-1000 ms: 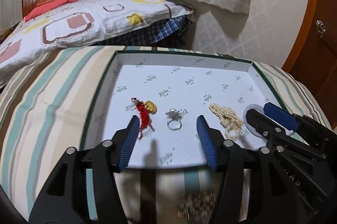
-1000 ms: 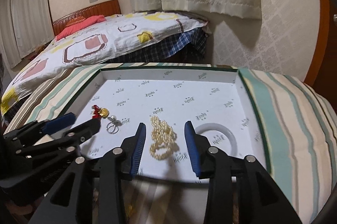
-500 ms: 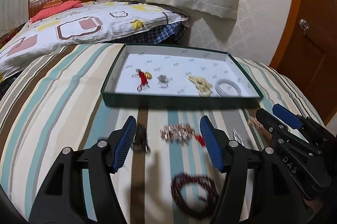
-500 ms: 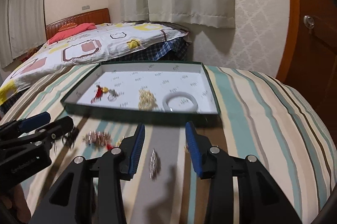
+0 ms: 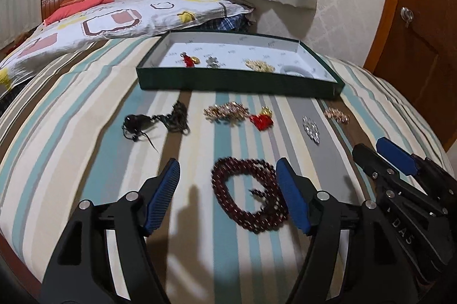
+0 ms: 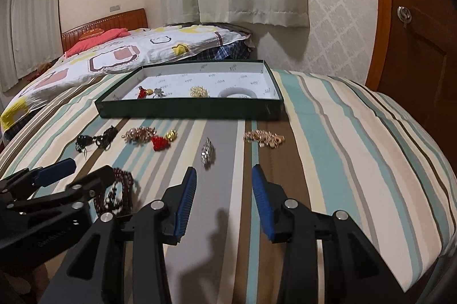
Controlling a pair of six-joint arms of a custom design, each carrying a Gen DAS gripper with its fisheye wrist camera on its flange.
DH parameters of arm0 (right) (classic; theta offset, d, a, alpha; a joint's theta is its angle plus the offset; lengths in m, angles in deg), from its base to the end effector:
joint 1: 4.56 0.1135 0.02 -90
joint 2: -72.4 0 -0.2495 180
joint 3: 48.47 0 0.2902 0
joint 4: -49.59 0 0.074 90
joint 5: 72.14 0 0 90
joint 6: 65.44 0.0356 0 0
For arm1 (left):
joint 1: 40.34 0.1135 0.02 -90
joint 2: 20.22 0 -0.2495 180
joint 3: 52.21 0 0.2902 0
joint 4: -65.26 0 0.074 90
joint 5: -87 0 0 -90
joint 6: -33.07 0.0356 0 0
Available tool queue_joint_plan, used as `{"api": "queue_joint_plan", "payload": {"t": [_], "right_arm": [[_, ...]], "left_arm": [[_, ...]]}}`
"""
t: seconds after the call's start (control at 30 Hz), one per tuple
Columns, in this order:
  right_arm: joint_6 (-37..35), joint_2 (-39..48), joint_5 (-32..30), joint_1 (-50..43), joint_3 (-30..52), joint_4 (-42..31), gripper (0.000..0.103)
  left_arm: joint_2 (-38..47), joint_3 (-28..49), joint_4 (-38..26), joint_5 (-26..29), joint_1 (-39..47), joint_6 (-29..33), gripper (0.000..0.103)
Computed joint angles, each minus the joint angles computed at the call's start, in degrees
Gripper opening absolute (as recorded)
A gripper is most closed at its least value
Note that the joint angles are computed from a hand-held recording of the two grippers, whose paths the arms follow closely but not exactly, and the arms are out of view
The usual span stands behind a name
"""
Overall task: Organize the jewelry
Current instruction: 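Withdraw both open tools from the box back over the table, then grasp the dark red bead bracelet with the left tool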
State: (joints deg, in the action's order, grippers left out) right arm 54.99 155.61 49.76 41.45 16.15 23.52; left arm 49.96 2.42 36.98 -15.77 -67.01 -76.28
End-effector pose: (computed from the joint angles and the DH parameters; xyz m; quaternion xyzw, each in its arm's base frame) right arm 0.2495 0.2313 0.1955 -0.0153 0.8934 0.0301 0.4480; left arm 0.2657 -0.1247 0.1951 0.0148 0.9151 -0.0582 0.3987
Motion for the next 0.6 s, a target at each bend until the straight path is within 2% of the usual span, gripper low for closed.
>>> {"api": "queue_joint_plan", "payload": {"t": [0.2,0.3,0.6], "right_arm": [[1.66,-1.88,0.13,0.24,-2.8,0.52,0.041],[2.05,-2.03,-0.23,0.15,-3.26,0.93,0.041],[2.38,-2.12,-0.21,0.3,-3.44,1.17,0.041]], "left_arm": [[2.21,0.27,-0.13,-1.29,-1.52,-0.53,0.07],[3.36,0.86,-0.24,-2.01,-1.75,-0.47,0.076],[4.85,1.54,-0.26,-1.44,-1.62,-0.32,0.077]]}}
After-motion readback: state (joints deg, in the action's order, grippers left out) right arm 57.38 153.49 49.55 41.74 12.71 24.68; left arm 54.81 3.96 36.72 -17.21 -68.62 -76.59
